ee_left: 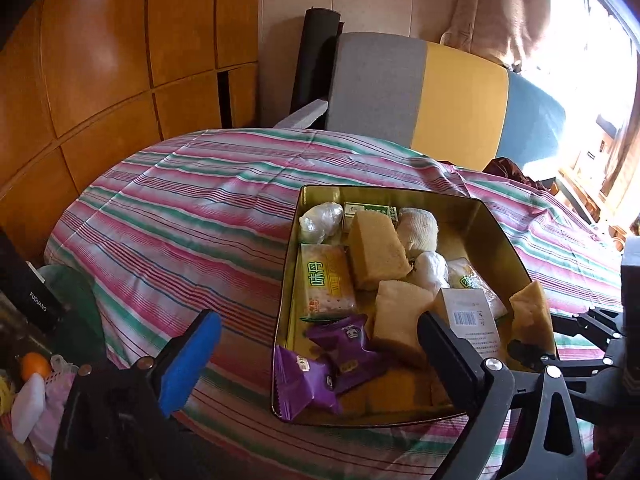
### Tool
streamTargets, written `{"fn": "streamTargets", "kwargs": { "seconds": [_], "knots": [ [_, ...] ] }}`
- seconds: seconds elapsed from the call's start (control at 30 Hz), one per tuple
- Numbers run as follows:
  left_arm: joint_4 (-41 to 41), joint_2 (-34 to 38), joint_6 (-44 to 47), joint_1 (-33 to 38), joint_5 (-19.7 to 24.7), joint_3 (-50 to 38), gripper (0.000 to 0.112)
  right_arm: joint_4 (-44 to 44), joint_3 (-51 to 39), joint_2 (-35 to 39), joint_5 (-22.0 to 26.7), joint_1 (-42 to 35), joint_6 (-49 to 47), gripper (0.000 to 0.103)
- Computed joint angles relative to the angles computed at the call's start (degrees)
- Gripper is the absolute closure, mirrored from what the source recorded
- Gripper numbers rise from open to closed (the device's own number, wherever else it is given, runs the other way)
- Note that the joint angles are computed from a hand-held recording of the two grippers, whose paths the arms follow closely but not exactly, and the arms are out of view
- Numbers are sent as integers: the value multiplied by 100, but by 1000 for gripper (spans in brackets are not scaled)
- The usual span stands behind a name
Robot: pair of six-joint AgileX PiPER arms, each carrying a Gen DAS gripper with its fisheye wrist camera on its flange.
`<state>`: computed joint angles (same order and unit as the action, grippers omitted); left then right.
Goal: Organize objects
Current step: 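Carry the yellow sponge into the gold tray and release it with the right tool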
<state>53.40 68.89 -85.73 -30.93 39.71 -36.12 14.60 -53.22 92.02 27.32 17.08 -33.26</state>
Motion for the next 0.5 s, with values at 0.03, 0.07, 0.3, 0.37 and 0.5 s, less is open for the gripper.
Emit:
{"fn": "streamTargets", "kwargs": {
  "seconds": [0.03, 0.07, 0.3, 0.37, 0.5],
  "knots": [
    [19, -14, -32, -11, 18, 7, 11, -59, 13, 18, -8, 29, 73, 48],
    [59, -17, -92, -31, 53, 15, 10, -110, 47, 7, -63, 70, 136, 47],
    [46, 91, -153, -136, 295, -64, 10, 25, 120, -63, -90, 51, 244, 44],
    [44, 120, -172, -160, 370, -95, 10, 202, 136, -116, -72, -14, 166, 43],
    [22, 99, -218, -198, 422, -106, 10, 567, 235, -329, -114, -116, 32, 41]
  ]
}}
